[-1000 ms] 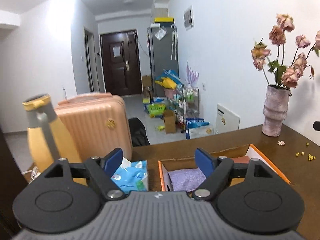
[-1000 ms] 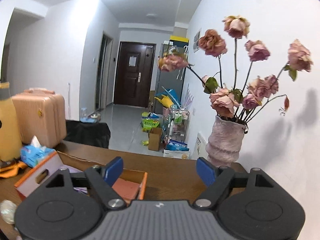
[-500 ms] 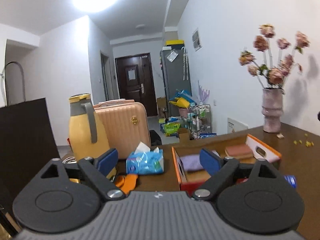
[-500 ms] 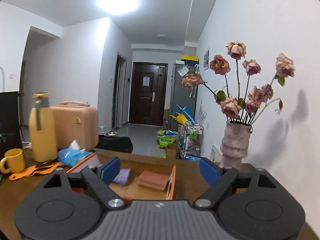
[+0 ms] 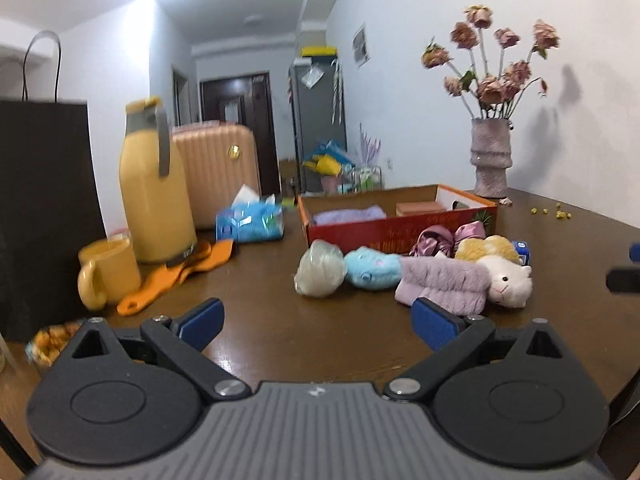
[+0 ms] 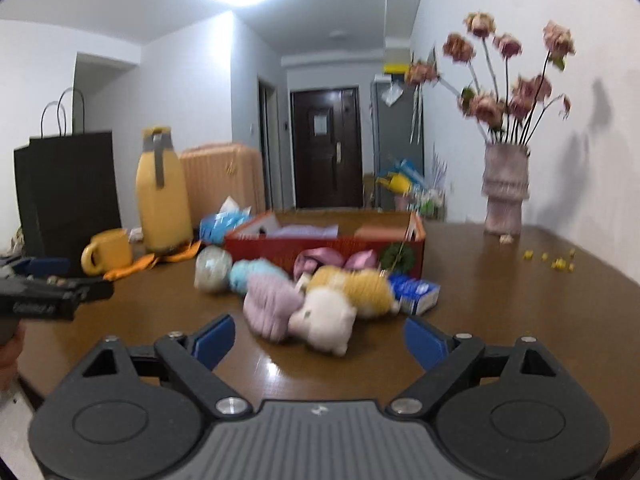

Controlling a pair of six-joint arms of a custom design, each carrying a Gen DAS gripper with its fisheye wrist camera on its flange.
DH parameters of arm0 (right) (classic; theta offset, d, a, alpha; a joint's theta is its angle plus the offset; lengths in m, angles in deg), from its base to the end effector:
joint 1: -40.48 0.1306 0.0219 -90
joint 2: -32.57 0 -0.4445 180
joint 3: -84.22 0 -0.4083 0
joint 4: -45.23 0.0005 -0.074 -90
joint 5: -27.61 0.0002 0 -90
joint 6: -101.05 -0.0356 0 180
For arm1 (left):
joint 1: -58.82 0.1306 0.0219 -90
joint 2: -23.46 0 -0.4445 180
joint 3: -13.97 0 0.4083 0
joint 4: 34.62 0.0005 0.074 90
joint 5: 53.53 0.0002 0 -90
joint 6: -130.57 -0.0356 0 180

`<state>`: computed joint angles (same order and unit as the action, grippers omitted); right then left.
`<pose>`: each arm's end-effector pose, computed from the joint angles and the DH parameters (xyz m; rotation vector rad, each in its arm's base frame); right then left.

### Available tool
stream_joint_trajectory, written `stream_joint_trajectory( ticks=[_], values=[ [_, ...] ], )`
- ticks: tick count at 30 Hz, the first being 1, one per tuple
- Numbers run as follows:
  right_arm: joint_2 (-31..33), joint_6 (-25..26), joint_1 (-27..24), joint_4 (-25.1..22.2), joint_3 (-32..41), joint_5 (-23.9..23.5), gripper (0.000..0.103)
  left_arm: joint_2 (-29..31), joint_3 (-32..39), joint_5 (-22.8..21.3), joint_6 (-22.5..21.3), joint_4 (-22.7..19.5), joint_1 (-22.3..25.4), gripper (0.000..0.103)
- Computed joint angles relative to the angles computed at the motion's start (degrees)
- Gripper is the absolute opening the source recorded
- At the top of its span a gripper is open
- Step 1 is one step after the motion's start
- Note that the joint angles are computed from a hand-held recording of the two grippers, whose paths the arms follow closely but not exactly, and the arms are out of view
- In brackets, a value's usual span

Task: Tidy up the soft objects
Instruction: 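Move the right gripper to the pink fluffy towel and grasp it, then lift the towel with the right gripper and carry it over the box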

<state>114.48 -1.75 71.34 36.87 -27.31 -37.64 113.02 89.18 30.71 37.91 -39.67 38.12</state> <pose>0.3986 0.2202 0.4361 -0.0194 1.9157 0.0911 0.4849 -0.1799 0.4374 0.3197 1.8824 -0.1170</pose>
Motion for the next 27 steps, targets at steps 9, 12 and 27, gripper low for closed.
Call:
stream_joint_trajectory(
  ticks=[9, 12, 27],
  values=[
    [4.0, -0.8, -0.7, -0.2, 3.5, -1.2, 0.083, 3.7, 3.9, 1.4, 3.7, -3.7, 1.3, 0.102],
    [6.9, -1.0, -1.5, -1.9, 6.2, -3.6, 0.077, 5.6, 6.0, 3.1, 5.0, -5.0, 1.7, 0.102],
    [22.8, 10.9, -2.4, -5.4, 22.3, -10.4, 0.017, 11.5, 13.9, 3.1, 7.3, -9.0, 3.3, 0.1]
  ],
)
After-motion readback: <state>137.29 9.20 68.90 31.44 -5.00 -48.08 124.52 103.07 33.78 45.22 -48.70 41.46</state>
